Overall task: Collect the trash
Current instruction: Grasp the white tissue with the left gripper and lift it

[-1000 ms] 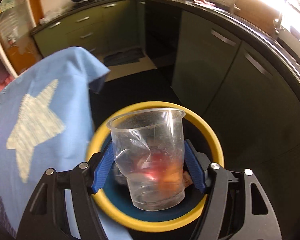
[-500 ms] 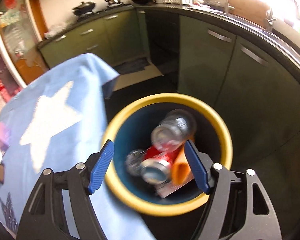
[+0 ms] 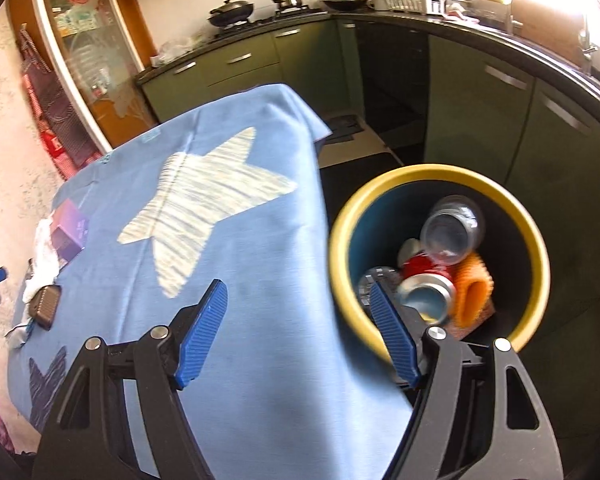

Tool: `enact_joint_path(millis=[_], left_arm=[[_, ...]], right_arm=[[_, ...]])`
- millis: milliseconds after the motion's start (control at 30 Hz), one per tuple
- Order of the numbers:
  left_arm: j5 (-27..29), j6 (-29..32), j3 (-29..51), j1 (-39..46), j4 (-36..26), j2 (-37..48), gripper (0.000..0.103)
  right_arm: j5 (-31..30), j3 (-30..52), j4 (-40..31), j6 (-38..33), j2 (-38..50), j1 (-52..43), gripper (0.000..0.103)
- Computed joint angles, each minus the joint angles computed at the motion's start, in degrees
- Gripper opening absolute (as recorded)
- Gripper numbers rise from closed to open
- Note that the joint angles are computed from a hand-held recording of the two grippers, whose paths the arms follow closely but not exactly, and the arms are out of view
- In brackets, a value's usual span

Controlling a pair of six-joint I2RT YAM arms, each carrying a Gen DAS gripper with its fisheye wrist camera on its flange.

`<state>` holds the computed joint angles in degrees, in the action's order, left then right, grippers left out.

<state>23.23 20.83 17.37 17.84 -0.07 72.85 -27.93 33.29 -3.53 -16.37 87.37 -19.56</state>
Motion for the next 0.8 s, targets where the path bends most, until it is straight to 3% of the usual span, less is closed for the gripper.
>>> enact_joint_path(millis=[167,433,500,733,800], left_arm=[[-5.4,-1.3,5.3,-6.0,4.8,10.1,0.079],[-11.4,-3.0,10.4,-7.8,7.2,18.4,0.077],[-11.7,-2.9,11.5,-7.9,6.3,20.0,0.069],[-9.9,-3.0,13.3,-7.2,2.9,22.2,0.014],[-9.0,-3.2,12.5,-6.5,2.4,20.3,0.009]], right_arm=[[-0.5,-0.8,0.9,1.4,0.5,2.2,0.070],[-1.4,-1.2,0.2,1.6,-0.6,2.3,0.070],[-1.7,-1.1,0.1,1.7,-0.7,2.2,0.070],[-3.0,-1.5,0.1,2.2,-1.2,2.3,0.070],[-3.4,-1.8,0.0,2.3,-1.7,2.3,0.070]])
